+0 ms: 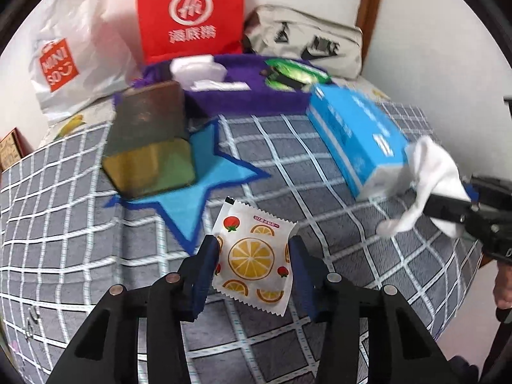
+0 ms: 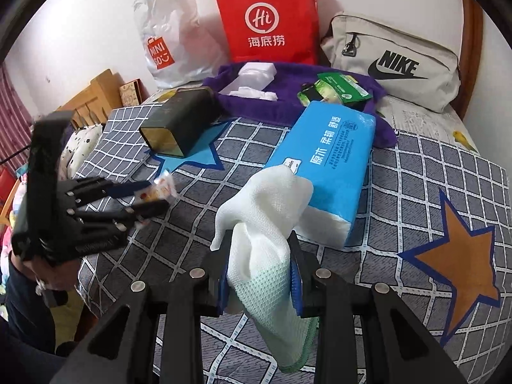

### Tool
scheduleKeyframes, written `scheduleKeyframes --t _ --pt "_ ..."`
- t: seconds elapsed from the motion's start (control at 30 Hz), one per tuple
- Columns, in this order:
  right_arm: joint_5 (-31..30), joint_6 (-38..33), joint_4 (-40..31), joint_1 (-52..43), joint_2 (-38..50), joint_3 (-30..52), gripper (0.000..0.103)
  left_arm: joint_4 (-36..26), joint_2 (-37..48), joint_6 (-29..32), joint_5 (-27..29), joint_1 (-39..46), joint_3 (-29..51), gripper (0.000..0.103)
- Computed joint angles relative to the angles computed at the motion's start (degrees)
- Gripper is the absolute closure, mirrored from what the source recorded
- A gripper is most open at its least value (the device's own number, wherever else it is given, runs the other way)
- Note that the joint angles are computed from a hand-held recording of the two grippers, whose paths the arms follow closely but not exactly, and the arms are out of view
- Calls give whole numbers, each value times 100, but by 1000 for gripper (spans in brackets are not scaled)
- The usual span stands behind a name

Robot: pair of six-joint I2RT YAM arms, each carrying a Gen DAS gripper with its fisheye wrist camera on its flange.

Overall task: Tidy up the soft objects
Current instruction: 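Carry fruit-print packet and white glove over the purple towel with both tools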

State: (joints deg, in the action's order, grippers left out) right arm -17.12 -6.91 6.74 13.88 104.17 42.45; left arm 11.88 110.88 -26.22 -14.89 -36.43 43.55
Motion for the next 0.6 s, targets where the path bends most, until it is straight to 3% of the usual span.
scheduleKeyframes --t 0.23,0.6 --pt "-35 -54 -165 -83 -159 211 73 -98 -551 93 31 543 -178 59" --pt "-158 -100 -721 -219 234 1226 72 -460 -501 451 104 1264 387 59"
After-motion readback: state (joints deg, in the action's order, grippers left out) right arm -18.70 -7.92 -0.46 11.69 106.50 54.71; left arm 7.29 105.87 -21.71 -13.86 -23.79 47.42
